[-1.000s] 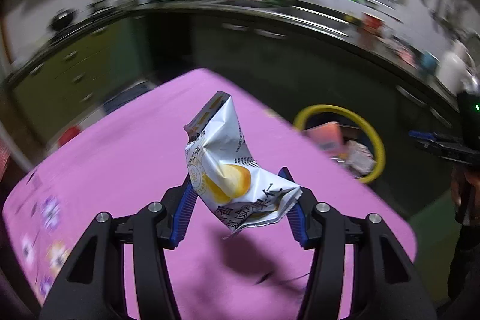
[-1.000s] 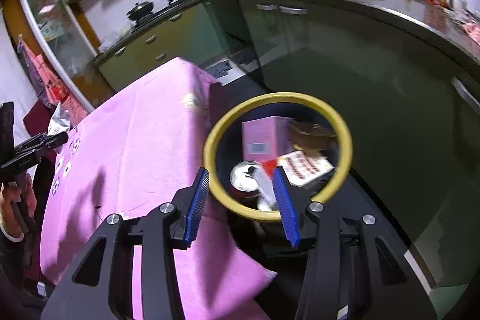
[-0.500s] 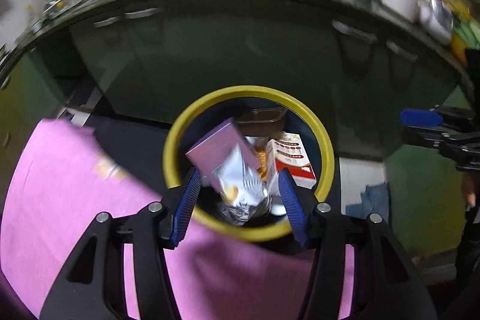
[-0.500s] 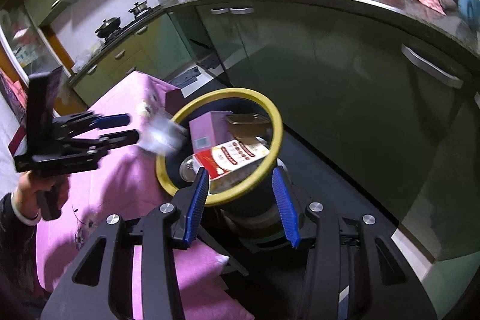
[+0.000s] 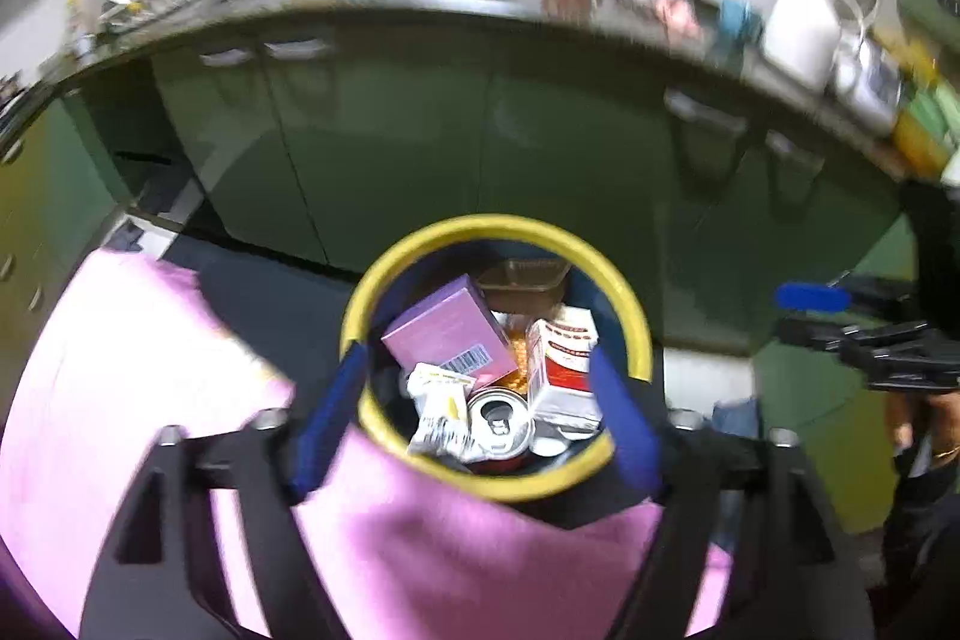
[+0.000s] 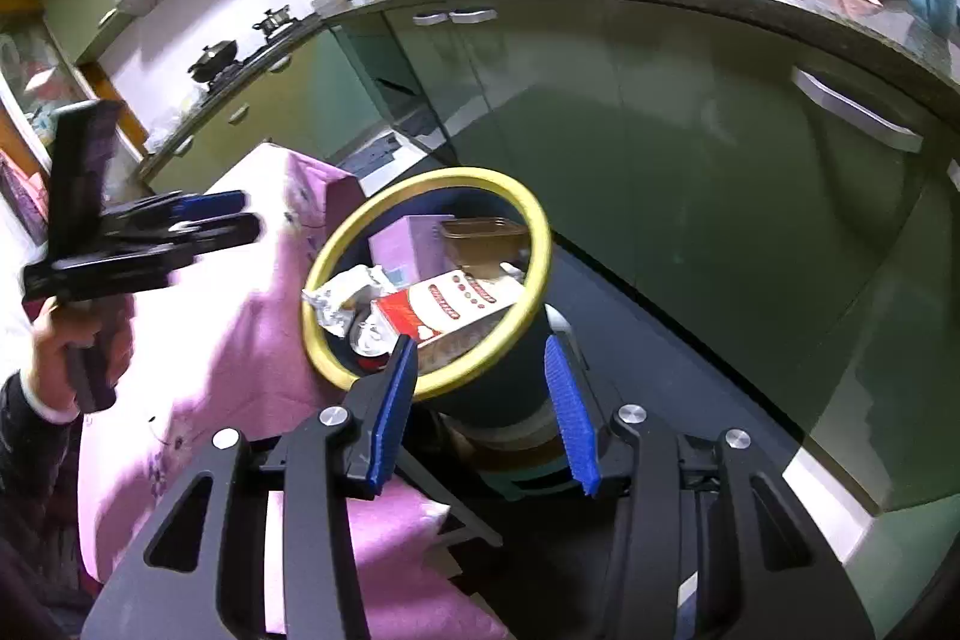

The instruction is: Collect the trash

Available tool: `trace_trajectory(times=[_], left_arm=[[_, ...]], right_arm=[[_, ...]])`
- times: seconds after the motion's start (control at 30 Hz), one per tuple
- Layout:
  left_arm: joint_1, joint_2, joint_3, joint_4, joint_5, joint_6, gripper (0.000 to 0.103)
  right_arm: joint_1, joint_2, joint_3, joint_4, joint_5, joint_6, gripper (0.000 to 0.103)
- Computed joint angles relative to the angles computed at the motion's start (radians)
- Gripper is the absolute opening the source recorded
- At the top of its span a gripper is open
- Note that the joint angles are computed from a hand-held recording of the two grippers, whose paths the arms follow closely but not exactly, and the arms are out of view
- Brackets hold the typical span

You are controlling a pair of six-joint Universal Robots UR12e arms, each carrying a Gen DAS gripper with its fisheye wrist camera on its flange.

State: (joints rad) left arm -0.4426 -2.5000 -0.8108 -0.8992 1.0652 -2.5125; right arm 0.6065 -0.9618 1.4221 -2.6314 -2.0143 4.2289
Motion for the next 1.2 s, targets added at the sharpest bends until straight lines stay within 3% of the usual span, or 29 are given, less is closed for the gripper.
trace_trajectory(times=[0.1, 0.17, 0.33, 0.43, 0.5, 0.57, 0.7, 0.8, 0.97, 1.13, 1.2], left_arm=[[0.035, 0.091, -0.172, 0.183, -0.040, -0.076, 0.094], [0.057, 0.150, -0.291, 0.329, -0.036, -0.135, 0.097], [0.123, 0.285, -0.553, 0.618, 0.039, -0.279, 0.097], [0.154, 0.348, -0.668, 0.722, 0.124, -0.328, 0.097], [0.177, 0.385, -0.733, 0.775, 0.167, -0.375, 0.097], [0.196, 0.415, -0.786, 0.809, 0.214, -0.423, 0.097], [0.249, 0.465, -0.878, 0.884, 0.235, -0.578, 0.097], [0.276, 0.494, -0.925, 0.912, 0.236, -0.637, 0.097], [0.266, 0.525, -0.967, 0.951, 0.350, -0.610, 0.097], [0.273, 0.538, -0.980, 0.951, 0.284, -0.622, 0.097], [0.268, 0.540, -0.981, 0.945, 0.294, -0.624, 0.097]], right_arm=[[0.006, 0.014, -0.026, -0.016, 0.008, -0.038, 0.048], [0.012, 0.029, -0.055, -0.022, 0.021, -0.073, 0.052], [0.033, 0.078, -0.152, -0.020, 0.045, -0.177, 0.077], [0.051, 0.121, -0.238, -0.009, 0.048, -0.254, 0.091], [0.063, 0.147, -0.292, 0.006, 0.042, -0.292, 0.093], [0.074, 0.172, -0.343, 0.019, 0.036, -0.323, 0.098], [0.104, 0.221, -0.441, 0.058, 0.003, -0.367, 0.098], [0.124, 0.243, -0.493, 0.092, -0.022, -0.383, 0.098], [0.167, 0.260, -0.542, 0.134, -0.117, -0.383, 0.098], [0.204, 0.269, -0.568, 0.155, -0.213, -0.384, 0.098], [0.213, 0.272, -0.576, 0.169, -0.239, -0.388, 0.098]])
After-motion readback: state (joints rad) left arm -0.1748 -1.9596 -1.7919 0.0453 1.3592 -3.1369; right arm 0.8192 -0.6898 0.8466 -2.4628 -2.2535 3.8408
